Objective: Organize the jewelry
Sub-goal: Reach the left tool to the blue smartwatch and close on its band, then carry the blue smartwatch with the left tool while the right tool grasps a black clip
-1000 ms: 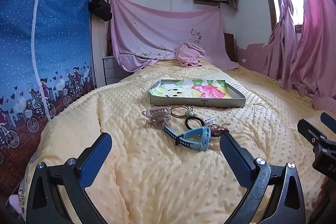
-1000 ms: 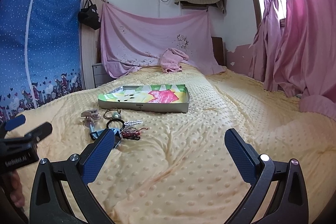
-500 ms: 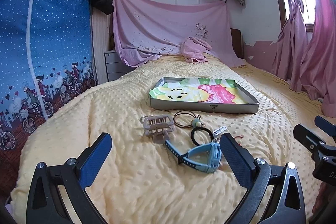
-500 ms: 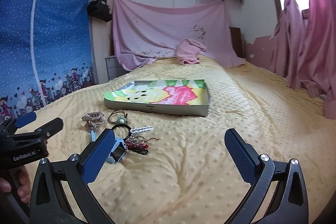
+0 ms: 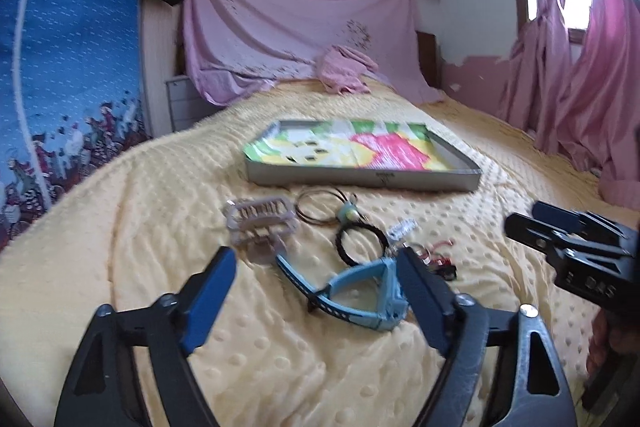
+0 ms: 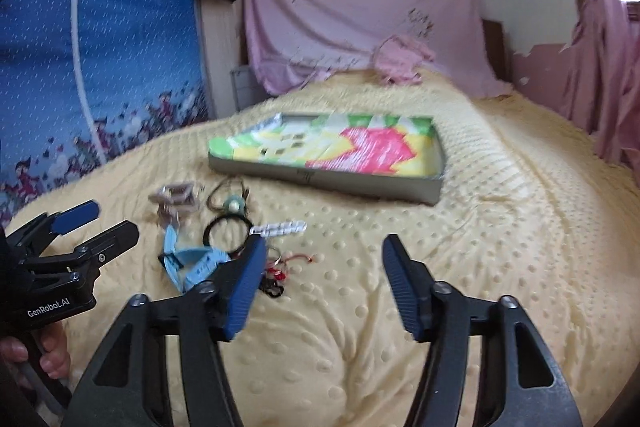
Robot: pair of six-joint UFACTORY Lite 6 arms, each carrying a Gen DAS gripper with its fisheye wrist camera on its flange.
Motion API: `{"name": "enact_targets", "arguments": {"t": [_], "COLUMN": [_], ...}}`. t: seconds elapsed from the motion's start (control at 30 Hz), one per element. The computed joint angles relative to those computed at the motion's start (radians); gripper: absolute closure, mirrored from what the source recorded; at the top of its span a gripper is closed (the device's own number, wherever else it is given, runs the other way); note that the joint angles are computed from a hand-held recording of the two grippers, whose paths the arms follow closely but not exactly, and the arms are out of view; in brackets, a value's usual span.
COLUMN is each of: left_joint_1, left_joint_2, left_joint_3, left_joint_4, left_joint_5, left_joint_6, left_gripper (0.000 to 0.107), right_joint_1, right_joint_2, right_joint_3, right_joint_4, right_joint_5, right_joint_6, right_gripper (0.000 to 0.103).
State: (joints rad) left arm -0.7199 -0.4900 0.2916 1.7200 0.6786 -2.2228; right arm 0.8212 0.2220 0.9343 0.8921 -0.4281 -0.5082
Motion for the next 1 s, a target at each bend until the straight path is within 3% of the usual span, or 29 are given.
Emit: {"name": "enact_targets", "arguments": {"t": [0.1, 0.27, 0.43, 0.6, 0.77, 1.0], "left_joint_1": [0.046, 0.083, 0.089, 0.094, 0.147, 0.189], "left_joint_2": [0.047, 0.124, 0.205, 0.29, 0.3, 0.26], "left_joint_3": [0.002, 0.019, 0.049, 0.093, 0.092, 0.057], "left_joint_4": [0.114, 0.313, 0.466, 0.488, 0.612, 0.697], "left_joint_5": [-0.094, -0.195, -0.248, -0.258, -0.282, -0.287], "left_joint_6": [-0.065, -0.192, -0.285, -0.294, -0.41, -0.512], "left_gripper": [0.049, 0.068, 0.073, 0.084, 0.089, 0.09], "right_joint_1": [-0.042, -0.073, -0.082, -0.106, -0.094, -0.059], "right_joint_2": [0.061, 0.123, 0.177, 0.205, 0.231, 0.278], "right_joint_3": [0.047, 0.089, 0.133, 0.153, 0.184, 0.263], "right_joint_4": [-0.136, -0.411, -0.558, -0.771, -0.761, -0.506], "right_joint_5": [0.082, 0.17, 0.214, 0.241, 0.259, 0.308], "right_joint_6": [0.076, 0.283, 0.383, 0.571, 0.544, 0.272], "right_gripper": [0.066, 0.074, 0.074, 0.078, 0.078, 0.078]}}
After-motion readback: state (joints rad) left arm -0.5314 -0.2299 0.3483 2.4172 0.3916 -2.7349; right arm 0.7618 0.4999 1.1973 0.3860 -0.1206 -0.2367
